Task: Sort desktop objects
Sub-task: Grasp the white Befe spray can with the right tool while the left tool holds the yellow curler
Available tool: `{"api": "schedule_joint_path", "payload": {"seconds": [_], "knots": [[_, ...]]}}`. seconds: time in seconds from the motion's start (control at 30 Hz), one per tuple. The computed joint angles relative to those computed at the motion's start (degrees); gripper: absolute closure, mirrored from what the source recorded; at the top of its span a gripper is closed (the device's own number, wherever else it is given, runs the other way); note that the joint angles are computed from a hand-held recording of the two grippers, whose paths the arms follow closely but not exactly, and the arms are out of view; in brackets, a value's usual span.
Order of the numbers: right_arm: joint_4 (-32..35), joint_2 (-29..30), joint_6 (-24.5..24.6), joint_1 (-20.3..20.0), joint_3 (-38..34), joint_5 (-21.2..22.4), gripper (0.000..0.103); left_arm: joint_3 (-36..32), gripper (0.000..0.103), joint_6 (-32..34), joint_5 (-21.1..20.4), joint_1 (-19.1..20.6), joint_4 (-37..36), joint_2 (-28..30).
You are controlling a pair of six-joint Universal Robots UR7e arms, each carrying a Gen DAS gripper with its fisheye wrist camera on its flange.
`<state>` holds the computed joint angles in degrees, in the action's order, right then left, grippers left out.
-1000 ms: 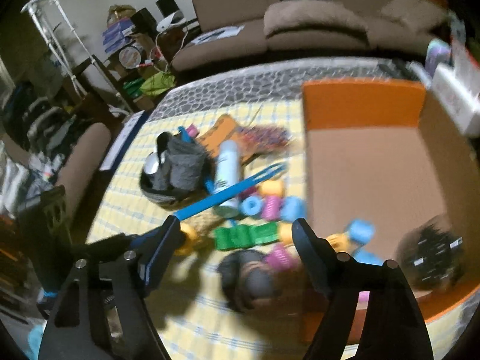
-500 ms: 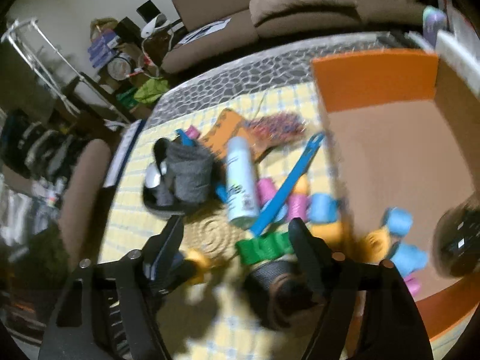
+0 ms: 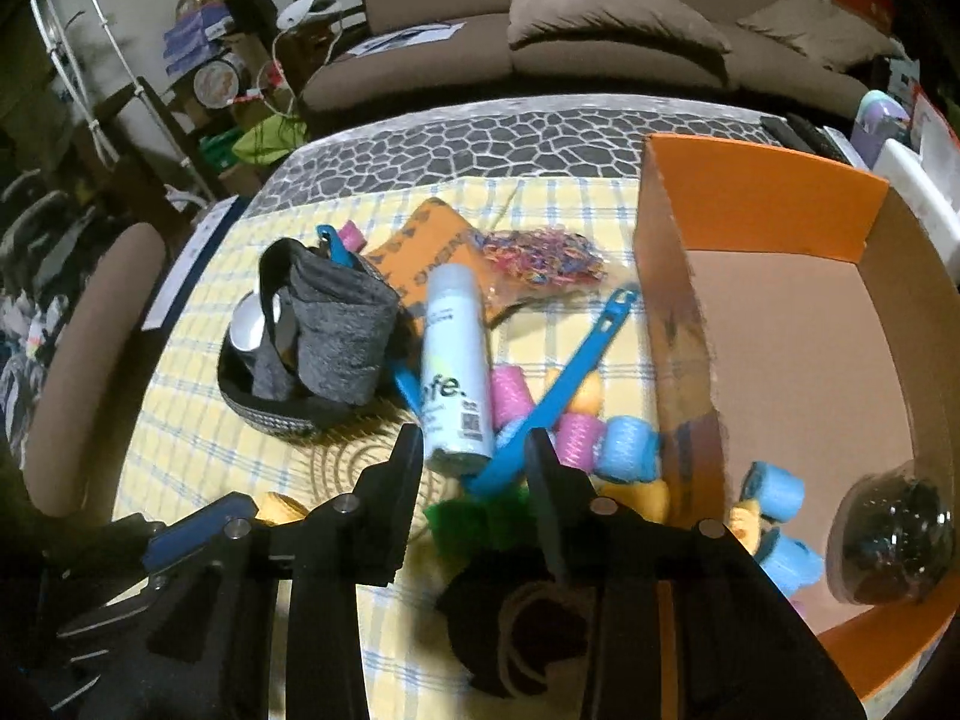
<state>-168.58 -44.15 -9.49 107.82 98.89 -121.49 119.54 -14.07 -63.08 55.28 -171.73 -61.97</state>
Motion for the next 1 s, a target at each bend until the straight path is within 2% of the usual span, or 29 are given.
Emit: {"api": "schedule_joint_path", "payload": {"seconds": [0.13, 0.53, 0.67, 0.83, 0.9, 1.0], "knots": [[-0.5, 2.2, -1.9, 0.7, -1.9, -1.6, 0.059, 0.2, 0.088, -0.3, -0.1, 0.4, -0.1, -1.0], [-1.8, 10.3, -8.3, 0.5, -8.0, -8.1, 0.058, 0.2, 0.088, -0.3, -0.4, 1.6, 0.1, -2.2], [-0.9, 11.2, -7.6, -0.3, -9.3, -6.5, 0.053, -0.1, 0.088, -0.1, -0.7, 2.1, 0.4, -2.1], [-0.5, 10.8, -7.3, -0.5, -8.9, -5.6, 0.061, -0.5, 0.088, -0.1, -1.1, 2.4, 0.7, -1.9], [0.5, 9.7, -5.5, -0.9, -8.3, -3.5, 0.067, -0.6, 0.088, 0.0, -1.2, 2.2, 0.5, -1.8], [2.0, 7.5, -2.3, -1.7, -7.1, 0.7, 0.069, -0.6, 0.088, -0.1, -1.1, 1.9, 0.3, -1.7]]}}
